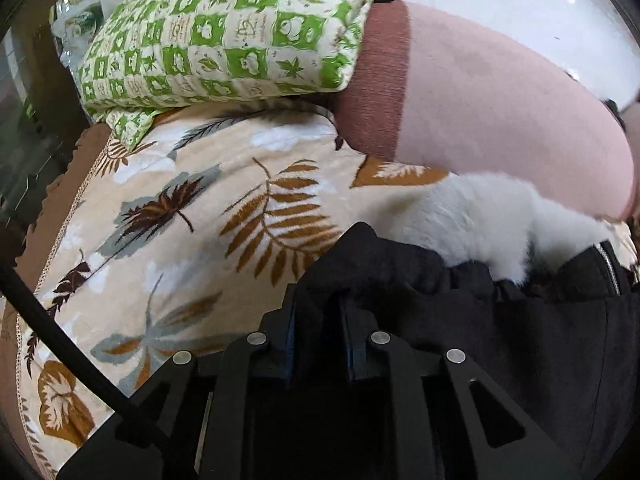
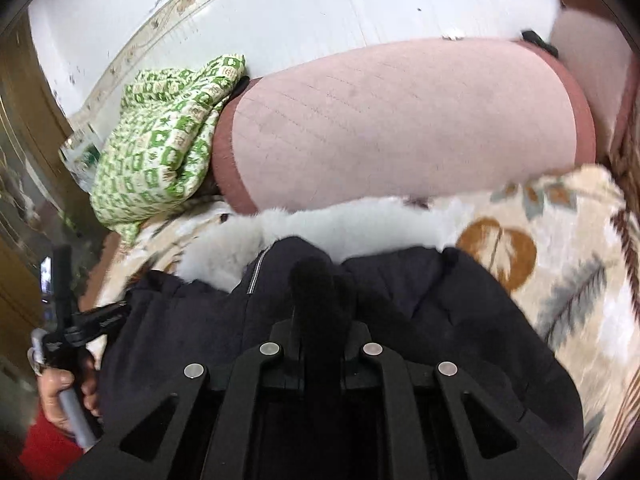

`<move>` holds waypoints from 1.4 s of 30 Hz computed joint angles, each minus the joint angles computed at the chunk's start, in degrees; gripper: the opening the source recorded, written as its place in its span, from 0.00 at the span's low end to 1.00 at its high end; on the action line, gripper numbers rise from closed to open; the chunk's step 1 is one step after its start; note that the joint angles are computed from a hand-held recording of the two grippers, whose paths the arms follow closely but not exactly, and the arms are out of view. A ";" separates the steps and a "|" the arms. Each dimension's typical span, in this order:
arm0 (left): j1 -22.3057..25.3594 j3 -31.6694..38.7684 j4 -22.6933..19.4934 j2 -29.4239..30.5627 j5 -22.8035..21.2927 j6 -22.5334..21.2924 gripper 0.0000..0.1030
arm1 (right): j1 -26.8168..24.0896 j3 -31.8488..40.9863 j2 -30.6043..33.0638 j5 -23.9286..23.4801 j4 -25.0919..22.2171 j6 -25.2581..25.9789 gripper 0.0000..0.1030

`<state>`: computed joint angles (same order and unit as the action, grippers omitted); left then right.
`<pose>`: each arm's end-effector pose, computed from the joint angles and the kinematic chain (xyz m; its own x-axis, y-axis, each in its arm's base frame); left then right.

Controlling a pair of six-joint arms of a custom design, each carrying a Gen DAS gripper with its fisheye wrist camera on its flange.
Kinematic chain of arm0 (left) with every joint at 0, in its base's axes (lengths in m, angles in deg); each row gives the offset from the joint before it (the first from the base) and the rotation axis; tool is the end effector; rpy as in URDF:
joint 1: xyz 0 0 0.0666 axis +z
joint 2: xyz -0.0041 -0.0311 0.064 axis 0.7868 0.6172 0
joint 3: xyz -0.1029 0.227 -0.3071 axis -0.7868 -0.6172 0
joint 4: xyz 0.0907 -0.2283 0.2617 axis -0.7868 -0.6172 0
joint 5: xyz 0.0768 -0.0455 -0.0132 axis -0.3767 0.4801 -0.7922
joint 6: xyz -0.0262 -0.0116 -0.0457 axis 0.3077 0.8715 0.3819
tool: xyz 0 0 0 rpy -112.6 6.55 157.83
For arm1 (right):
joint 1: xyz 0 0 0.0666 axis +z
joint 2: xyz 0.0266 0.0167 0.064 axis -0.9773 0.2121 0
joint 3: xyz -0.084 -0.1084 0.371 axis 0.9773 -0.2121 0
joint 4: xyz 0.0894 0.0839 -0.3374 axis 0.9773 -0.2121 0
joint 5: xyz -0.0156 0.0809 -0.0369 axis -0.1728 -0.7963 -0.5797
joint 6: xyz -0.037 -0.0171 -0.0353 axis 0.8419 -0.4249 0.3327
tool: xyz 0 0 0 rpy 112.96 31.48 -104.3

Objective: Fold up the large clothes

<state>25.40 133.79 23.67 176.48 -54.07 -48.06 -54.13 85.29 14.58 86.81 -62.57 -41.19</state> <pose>0.5872 -0.2912 0.3930 -0.7741 0.3108 -0.5515 0.3702 0.9289 0.0038 0.3912 0.1567 0.4268 -0.5716 0.4772 -0.6675 0.3689 0.8761 0.3104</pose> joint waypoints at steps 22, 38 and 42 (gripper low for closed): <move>2.06 10.67 -7.48 9.48 -2.36 8.37 0.38 | -6.73 -11.51 1.65 -7.45 17.10 -4.52 0.17; -0.39 -14.64 6.68 -11.51 6.40 0.38 0.57 | -2.07 -13.85 -12.10 6.94 -8.22 -10.99 0.68; -3.73 -15.45 10.51 -8.72 -1.70 1.58 0.61 | -4.75 -15.22 -9.79 1.33 -2.97 -7.22 0.48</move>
<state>21.67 118.34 34.18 167.75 -55.76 -46.48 -58.88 70.07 4.79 88.14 -65.53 -48.41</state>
